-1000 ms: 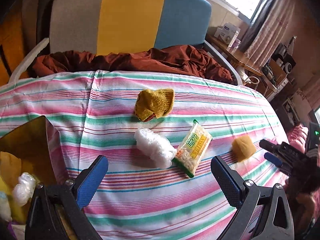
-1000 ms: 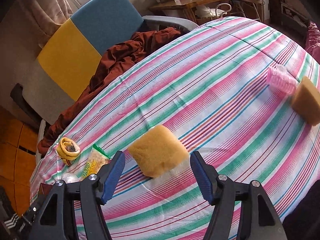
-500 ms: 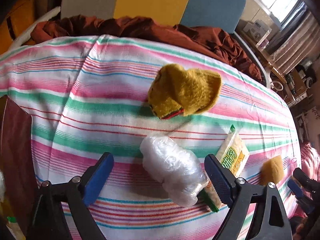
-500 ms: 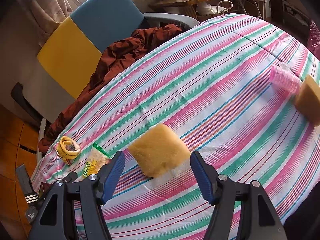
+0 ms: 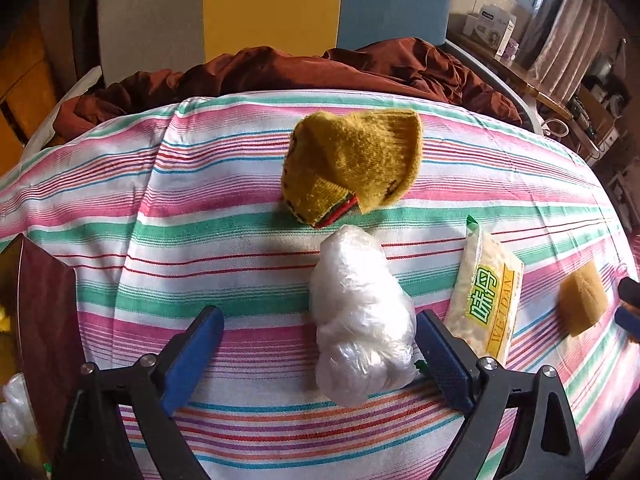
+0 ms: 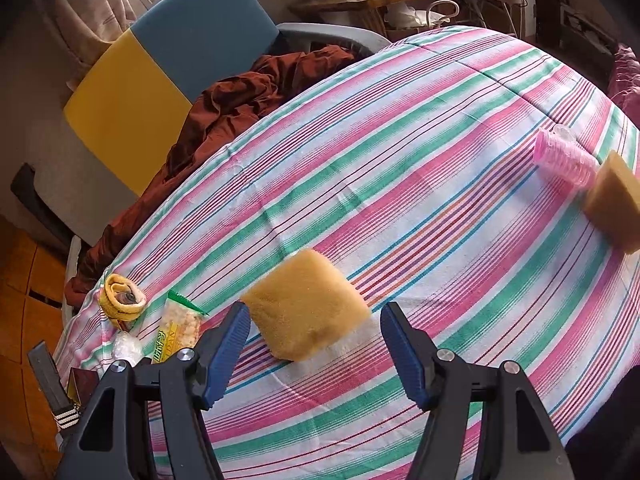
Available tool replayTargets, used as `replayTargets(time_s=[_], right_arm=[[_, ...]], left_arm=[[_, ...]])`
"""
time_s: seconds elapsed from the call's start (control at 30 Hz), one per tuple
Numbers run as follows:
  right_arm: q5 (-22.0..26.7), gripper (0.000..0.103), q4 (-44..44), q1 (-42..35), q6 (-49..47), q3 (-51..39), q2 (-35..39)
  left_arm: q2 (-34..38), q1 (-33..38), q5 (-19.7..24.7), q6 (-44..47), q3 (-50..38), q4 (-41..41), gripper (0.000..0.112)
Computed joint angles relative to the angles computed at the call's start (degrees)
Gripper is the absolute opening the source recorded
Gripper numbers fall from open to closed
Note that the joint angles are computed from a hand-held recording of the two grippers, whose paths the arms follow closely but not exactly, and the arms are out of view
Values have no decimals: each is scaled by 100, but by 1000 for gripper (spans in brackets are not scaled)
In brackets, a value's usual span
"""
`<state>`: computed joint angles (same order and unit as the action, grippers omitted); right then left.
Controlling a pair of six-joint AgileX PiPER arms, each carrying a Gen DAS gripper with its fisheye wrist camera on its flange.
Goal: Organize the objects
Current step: 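Grasp the clear plastic-wrapped ball with the left tool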
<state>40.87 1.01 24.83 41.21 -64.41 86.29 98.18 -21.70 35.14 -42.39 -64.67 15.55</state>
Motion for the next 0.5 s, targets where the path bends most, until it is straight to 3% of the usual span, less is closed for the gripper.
replayTargets(time_s=[0.1,0.2,0.43,0.5], right_arm=[[9,69,39,-10,3,-6,29],[16,69,32,-1,-3,-21,46],[-88,69,12,-18,97,13,42],[-125,70,53,-52,54,21,55]], left_arm=[[-187,237,-156,371,124,-577,95],[-292,268,-144,471,197,-651,90],[-229,179,11,828,-61,-749,64],[-68,76,120,738,-237,-557,62]])
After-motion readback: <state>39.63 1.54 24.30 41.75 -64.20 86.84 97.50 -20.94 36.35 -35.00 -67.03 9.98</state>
